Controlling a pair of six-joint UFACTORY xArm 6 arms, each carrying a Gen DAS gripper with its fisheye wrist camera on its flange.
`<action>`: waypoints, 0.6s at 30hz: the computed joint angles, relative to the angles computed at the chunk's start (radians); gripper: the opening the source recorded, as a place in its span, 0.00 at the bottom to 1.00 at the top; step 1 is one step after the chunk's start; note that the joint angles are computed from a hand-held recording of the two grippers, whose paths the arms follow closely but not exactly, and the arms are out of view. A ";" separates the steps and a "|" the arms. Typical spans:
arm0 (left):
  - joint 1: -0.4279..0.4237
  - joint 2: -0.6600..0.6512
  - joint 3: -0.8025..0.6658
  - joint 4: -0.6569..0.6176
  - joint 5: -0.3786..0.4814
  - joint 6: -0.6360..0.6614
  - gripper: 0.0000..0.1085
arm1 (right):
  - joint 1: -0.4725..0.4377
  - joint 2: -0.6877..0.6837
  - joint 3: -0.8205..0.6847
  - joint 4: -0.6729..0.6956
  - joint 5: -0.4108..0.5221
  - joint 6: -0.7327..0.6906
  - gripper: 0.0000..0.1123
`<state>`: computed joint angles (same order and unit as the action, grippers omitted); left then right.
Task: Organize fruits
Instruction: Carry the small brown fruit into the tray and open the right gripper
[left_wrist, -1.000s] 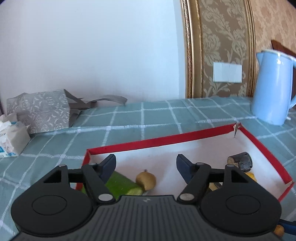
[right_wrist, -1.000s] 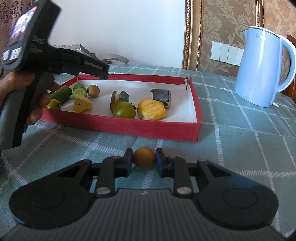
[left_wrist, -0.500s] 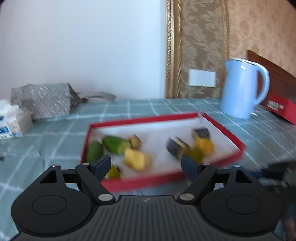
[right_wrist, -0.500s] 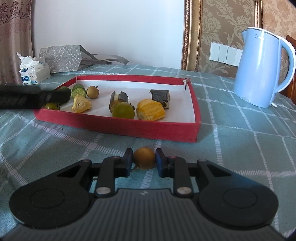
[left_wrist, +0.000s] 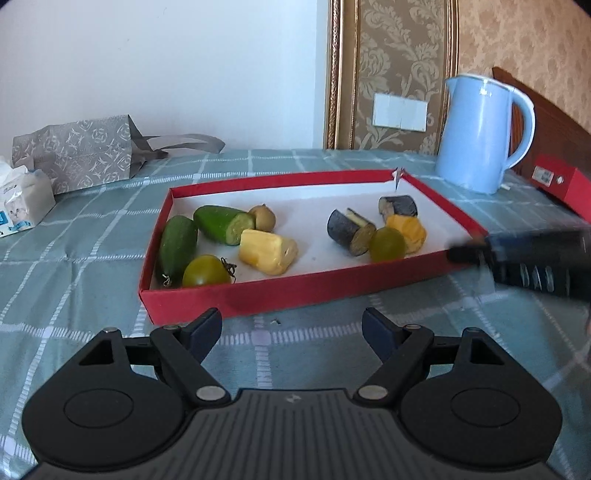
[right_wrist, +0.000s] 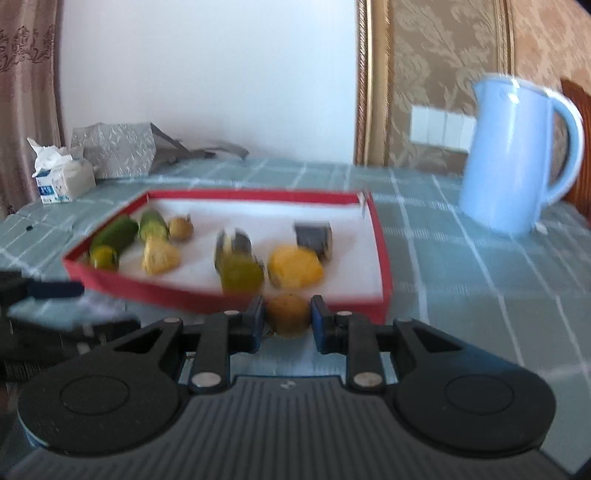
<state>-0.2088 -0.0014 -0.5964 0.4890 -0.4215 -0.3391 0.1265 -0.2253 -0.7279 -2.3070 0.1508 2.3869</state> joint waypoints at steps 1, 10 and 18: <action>-0.003 0.000 -0.001 -0.011 0.007 0.007 0.77 | 0.002 0.017 -0.024 0.014 0.004 -0.025 0.22; 0.013 0.017 -0.030 0.049 0.048 -0.066 0.77 | -0.001 0.278 -0.327 0.226 -0.019 -0.269 0.22; 0.017 0.024 -0.046 0.090 0.068 -0.103 0.77 | -0.016 0.454 -0.482 0.570 -0.026 -0.589 0.22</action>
